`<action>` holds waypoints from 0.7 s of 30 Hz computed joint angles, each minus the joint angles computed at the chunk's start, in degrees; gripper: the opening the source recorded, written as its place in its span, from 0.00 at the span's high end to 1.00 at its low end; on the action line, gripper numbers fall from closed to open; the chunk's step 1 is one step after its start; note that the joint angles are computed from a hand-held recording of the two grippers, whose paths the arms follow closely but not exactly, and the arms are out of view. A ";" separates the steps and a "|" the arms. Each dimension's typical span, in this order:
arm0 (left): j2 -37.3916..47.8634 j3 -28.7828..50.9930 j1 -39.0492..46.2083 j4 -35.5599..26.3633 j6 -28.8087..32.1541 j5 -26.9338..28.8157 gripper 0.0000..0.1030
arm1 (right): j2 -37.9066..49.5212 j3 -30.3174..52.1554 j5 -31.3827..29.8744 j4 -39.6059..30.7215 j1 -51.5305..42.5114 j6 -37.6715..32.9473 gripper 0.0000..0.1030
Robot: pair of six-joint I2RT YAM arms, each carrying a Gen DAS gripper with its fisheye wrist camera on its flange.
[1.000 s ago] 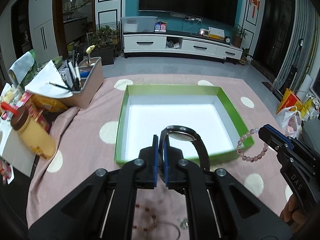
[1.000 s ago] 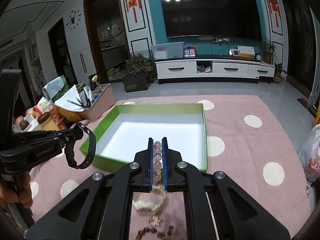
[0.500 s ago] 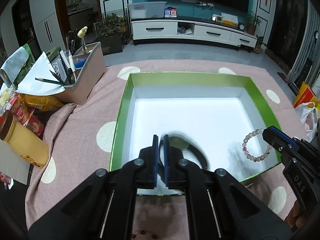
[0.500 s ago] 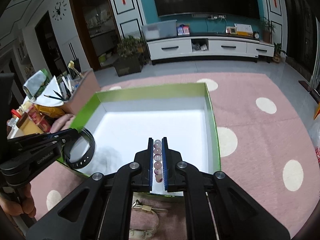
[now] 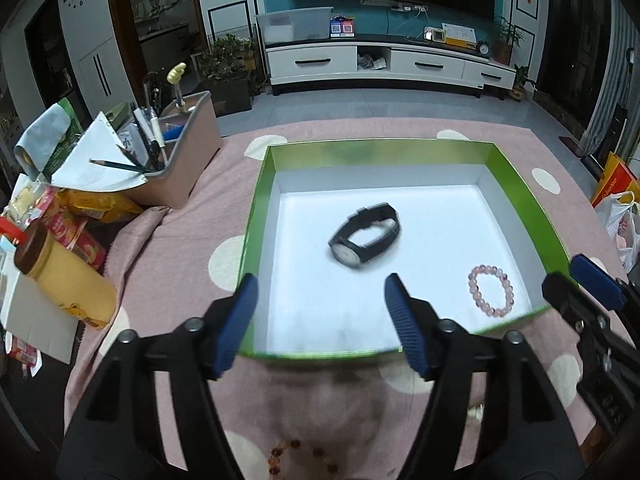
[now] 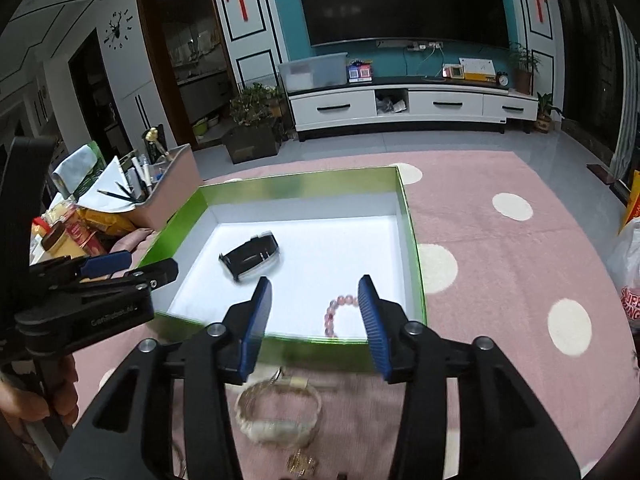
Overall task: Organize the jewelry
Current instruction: 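Withdraw both tools from the green box back over the jewelry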
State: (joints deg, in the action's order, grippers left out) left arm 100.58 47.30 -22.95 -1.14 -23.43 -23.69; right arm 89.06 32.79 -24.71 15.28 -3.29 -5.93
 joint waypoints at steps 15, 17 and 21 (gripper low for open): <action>-15.45 -15.18 -7.53 -4.00 -9.69 -2.34 0.05 | -20.73 -14.02 -1.45 -7.88 -5.65 -4.47 0.24; -17.36 -16.64 -8.57 -5.19 -10.75 -2.61 0.04 | -23.30 -15.09 -2.08 -9.23 -7.33 -5.08 0.20; -20.06 -19.20 -11.23 -7.11 -13.02 -3.59 0.04 | -28.05 -16.07 -4.57 -13.77 -10.63 -7.69 0.19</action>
